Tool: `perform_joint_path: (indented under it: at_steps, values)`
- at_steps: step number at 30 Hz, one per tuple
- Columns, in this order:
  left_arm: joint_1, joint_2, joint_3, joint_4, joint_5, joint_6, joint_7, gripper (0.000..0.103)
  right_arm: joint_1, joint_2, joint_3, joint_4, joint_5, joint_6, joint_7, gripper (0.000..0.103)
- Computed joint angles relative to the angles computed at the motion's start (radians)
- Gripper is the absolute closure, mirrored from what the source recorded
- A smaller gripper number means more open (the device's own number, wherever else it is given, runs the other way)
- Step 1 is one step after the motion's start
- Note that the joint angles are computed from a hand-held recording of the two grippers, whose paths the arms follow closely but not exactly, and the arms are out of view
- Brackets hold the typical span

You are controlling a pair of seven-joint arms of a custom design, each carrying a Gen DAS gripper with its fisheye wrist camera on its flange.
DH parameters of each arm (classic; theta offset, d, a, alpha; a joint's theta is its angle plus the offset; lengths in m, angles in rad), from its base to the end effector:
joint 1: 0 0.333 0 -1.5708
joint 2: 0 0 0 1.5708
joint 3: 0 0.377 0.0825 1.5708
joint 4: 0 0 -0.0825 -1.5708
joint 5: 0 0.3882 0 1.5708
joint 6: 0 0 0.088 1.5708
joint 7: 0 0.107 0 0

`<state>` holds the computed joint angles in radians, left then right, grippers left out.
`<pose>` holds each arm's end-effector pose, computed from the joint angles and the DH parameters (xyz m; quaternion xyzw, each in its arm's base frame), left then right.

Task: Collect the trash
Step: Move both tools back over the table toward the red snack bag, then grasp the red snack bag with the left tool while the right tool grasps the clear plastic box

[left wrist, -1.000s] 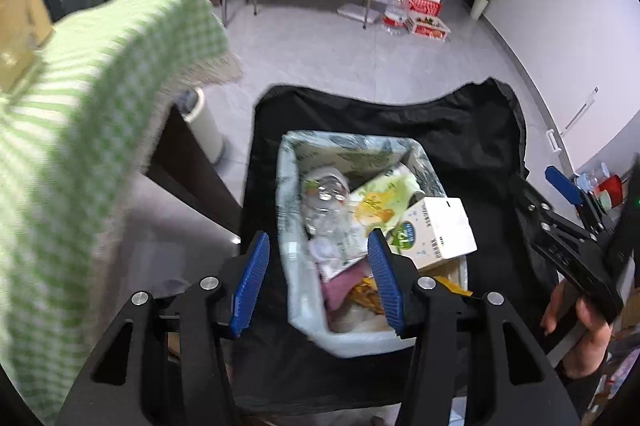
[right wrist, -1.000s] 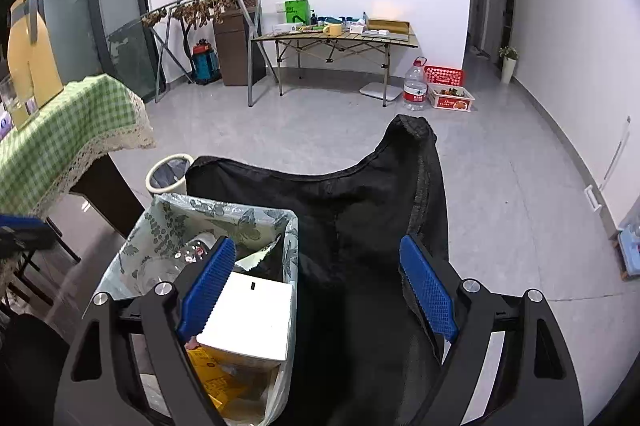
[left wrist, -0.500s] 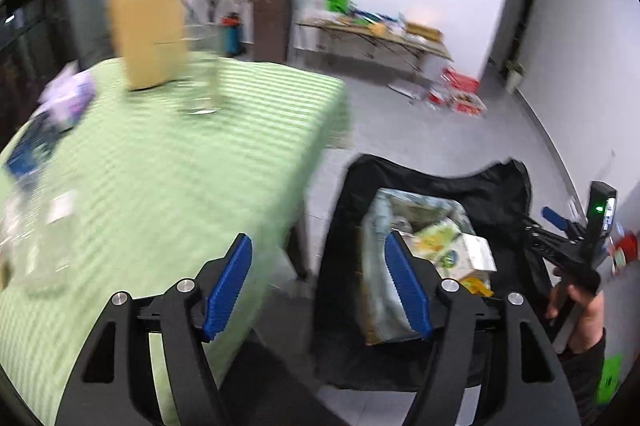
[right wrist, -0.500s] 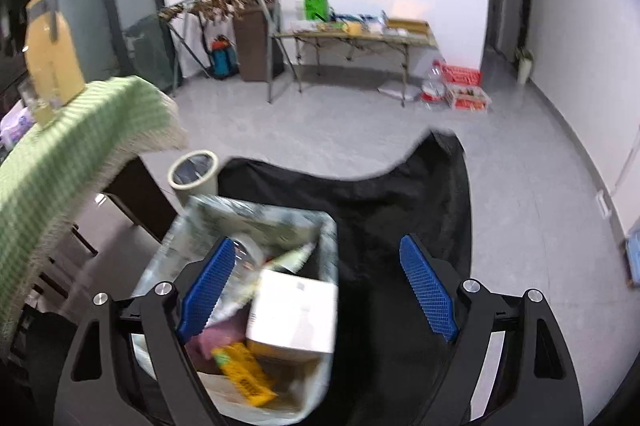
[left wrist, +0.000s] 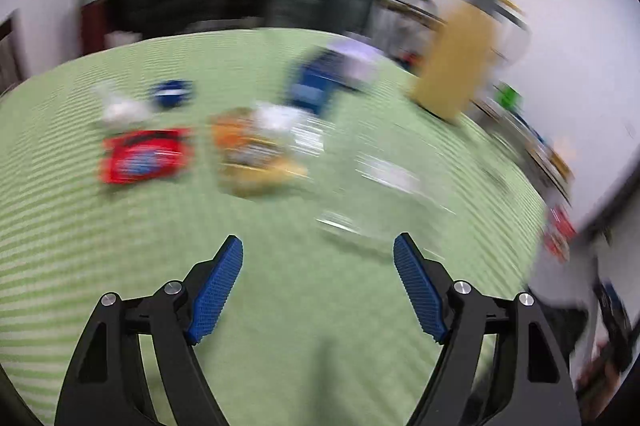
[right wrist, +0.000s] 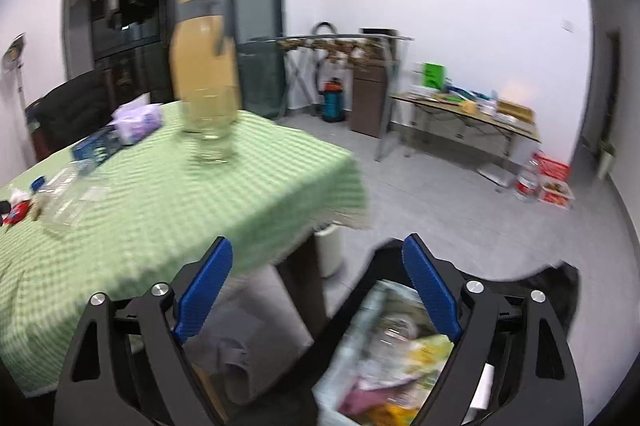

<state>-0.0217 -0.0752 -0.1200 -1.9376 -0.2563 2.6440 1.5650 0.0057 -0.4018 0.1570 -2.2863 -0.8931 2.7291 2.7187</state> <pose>0.5819 -0.0791 0.6675 -0.6628 0.6394 -0.3482 0.1749 0.4462 0.1169 0.6479 -0.5194 0.6949 -0.3900 0.3087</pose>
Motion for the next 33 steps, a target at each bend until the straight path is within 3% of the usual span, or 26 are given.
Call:
perform_joint_path:
  at_steps: [2,5,7,12,14,18,23,24,26,28,31,33]
  values:
    - [0.041,0.032,0.021,0.044,0.097,-0.023,-0.069,0.028,0.025,0.058,0.011,0.056,0.015,-0.005,-0.033,0.019]
    - [0.082,0.095,0.053,0.130,0.187,-0.044,-0.022,0.019,0.065,0.132,0.015,0.129,0.021,0.003,-0.068,0.019]
    - [0.110,0.149,0.066,0.206,0.117,-0.088,0.128,0.018,0.093,0.170,0.015,0.169,0.023,0.004,-0.090,0.019]
    - [0.189,0.281,0.050,0.398,-0.106,-0.275,0.345,0.018,0.167,0.242,0.010,0.251,0.025,-0.059,-0.138,0.019]
    - [0.220,0.338,0.034,0.472,-0.206,-0.328,0.395,0.018,0.194,0.258,0.008,0.276,0.024,-0.091,-0.157,0.019]
    - [0.249,0.426,0.006,0.594,-0.273,-0.457,0.446,0.018,0.236,0.275,0.006,0.307,0.008,-0.156,-0.181,0.019]
    - [0.290,0.441,-0.028,0.618,-0.370,-0.615,0.500,0.018,0.264,0.279,-0.006,0.310,0.024,-0.193,-0.177,0.019]
    - [0.308,0.438,-0.041,0.626,-0.402,-0.701,0.540,0.018,0.268,0.284,-0.007,0.313,0.030,-0.198,-0.177,0.019]
    - [0.312,0.406,-0.043,0.600,-0.417,-0.761,0.639,0.018,0.275,0.292,-0.010,0.321,0.036,-0.203,-0.178,0.019]
    - [0.290,0.335,-0.031,0.514,-0.406,-0.711,0.765,0.018,0.282,0.301,-0.013,0.330,0.041,-0.203,-0.184,0.019]
    - [0.229,0.235,-0.009,0.367,-0.370,-0.514,0.918,0.012,0.293,0.321,-0.016,0.355,0.046,-0.204,-0.196,0.019]
    - [0.195,0.218,-0.001,0.330,-0.345,-0.446,0.979,0.012,0.303,0.335,-0.016,0.372,0.045,-0.200,-0.202,0.019]
